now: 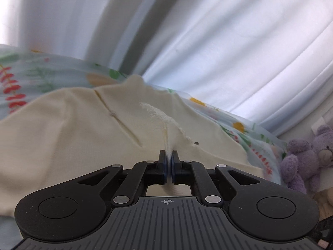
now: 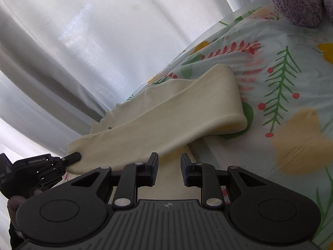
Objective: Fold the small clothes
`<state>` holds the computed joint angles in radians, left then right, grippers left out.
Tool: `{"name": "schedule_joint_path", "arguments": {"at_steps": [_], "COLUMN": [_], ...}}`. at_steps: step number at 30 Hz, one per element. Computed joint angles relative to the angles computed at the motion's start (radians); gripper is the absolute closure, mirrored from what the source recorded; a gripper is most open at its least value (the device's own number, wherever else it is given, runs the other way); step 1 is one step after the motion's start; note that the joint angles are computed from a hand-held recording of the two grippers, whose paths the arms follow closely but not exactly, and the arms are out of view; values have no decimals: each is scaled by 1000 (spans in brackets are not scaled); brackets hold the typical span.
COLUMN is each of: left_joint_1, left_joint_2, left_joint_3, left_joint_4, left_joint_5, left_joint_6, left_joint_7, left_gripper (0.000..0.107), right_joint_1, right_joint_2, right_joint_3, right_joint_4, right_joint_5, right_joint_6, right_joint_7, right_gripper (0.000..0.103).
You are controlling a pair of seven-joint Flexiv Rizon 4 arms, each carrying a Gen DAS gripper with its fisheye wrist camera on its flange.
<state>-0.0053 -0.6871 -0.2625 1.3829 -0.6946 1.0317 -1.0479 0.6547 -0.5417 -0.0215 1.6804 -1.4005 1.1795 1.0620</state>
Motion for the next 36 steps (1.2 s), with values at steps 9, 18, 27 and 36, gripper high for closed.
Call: {"name": "schedule_joint_path", "arguments": {"at_steps": [9, 18, 27, 36], "left_joint_1": [33, 61, 10, 29], "left_joint_2": [-6, 32, 21, 6], "left_joint_3": [67, 25, 131, 115], "left_joint_4": [4, 32, -2, 8], "left_joint_5": [87, 5, 172, 232], "left_joint_6": [-23, 10, 63, 59], "left_joint_7": [-122, -98, -163, -153], "left_gripper": [101, 101, 101, 101], "right_joint_1": [-41, -95, -115, -42], "right_joint_2": [-64, -80, -96, -96], "right_joint_3": [-46, -26, -16, -7], "right_joint_4": [-58, -78, -106, -104], "right_joint_5": [-28, -192, -230, 42], "right_joint_6": [136, 171, 172, -17], "right_joint_7": [113, 343, 395, -8], "right_gripper": [75, 75, 75, 96]}}
